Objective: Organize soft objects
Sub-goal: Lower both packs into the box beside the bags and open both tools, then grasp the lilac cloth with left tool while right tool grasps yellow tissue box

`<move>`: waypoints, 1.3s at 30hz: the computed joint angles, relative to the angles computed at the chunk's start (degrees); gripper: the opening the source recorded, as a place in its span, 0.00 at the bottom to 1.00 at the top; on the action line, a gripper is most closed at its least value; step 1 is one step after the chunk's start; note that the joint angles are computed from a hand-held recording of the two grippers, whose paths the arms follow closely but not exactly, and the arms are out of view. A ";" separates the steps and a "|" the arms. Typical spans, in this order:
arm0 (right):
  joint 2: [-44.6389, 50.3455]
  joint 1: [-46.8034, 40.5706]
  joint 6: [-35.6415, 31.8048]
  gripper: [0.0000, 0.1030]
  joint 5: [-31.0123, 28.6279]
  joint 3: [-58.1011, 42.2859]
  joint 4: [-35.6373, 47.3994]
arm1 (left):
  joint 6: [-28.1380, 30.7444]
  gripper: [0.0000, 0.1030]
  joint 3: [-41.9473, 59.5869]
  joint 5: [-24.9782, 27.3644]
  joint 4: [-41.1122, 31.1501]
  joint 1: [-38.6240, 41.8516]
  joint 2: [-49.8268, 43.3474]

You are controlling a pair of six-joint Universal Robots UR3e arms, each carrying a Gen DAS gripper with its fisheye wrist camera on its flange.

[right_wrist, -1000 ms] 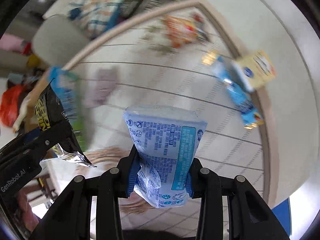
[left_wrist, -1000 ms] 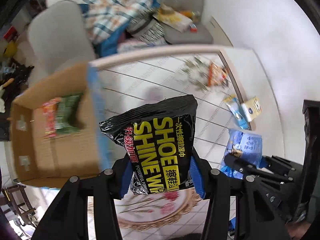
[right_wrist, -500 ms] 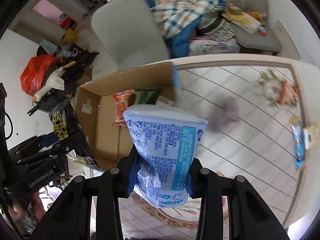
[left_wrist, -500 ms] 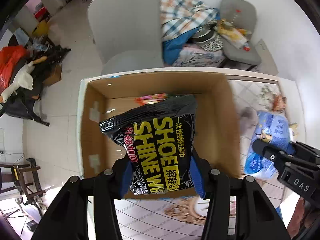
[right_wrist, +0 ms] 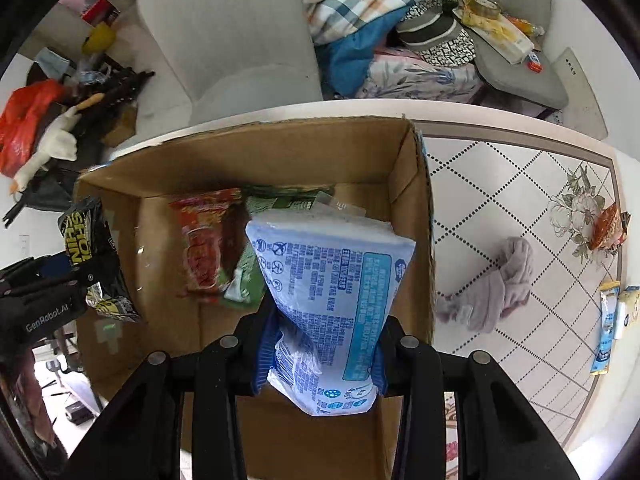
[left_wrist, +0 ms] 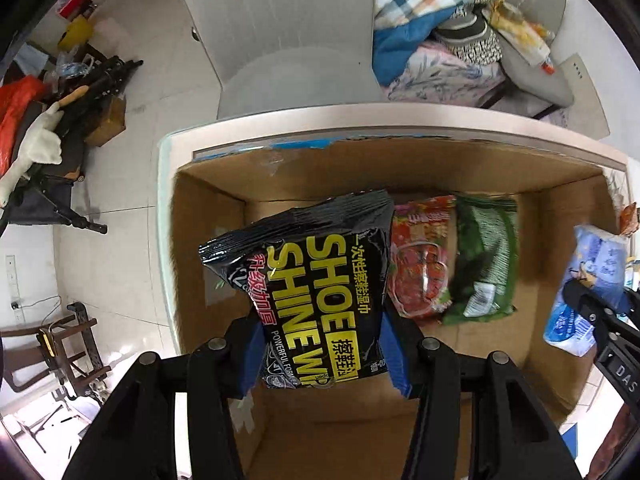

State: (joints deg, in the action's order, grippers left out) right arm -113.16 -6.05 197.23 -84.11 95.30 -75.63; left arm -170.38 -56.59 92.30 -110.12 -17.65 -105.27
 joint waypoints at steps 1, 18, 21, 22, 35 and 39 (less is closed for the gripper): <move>0.53 0.24 0.23 0.40 -0.41 0.52 -0.93 | -0.22 0.49 0.96 0.89 -0.33 -0.42 -1.64; 3.04 4.45 4.70 0.67 -2.79 -5.71 1.65 | -1.23 0.84 1.20 0.50 -0.65 1.15 0.06; 3.08 6.75 6.17 0.69 -3.13 -7.55 2.79 | -0.62 0.92 -0.09 -0.80 -1.00 2.42 3.45; 2.91 7.47 6.75 0.72 -3.21 -7.94 3.01 | -0.50 0.95 -1.05 -1.07 -0.70 2.79 4.82; 1.30 23.44 20.07 1.00 -7.78 -14.31 8.55 | -0.06 0.97 -12.61 -4.09 -2.18 6.27 27.12; 1.18 27.88 24.32 1.00 -9.30 -18.93 11.84 | 0.75 0.97 -10.51 -5.30 -6.16 8.34 32.20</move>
State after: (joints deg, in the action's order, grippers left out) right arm -111.97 21.82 221.55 -93.41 76.37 -63.78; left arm -169.63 -67.10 87.00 -116.28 -9.31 -73.07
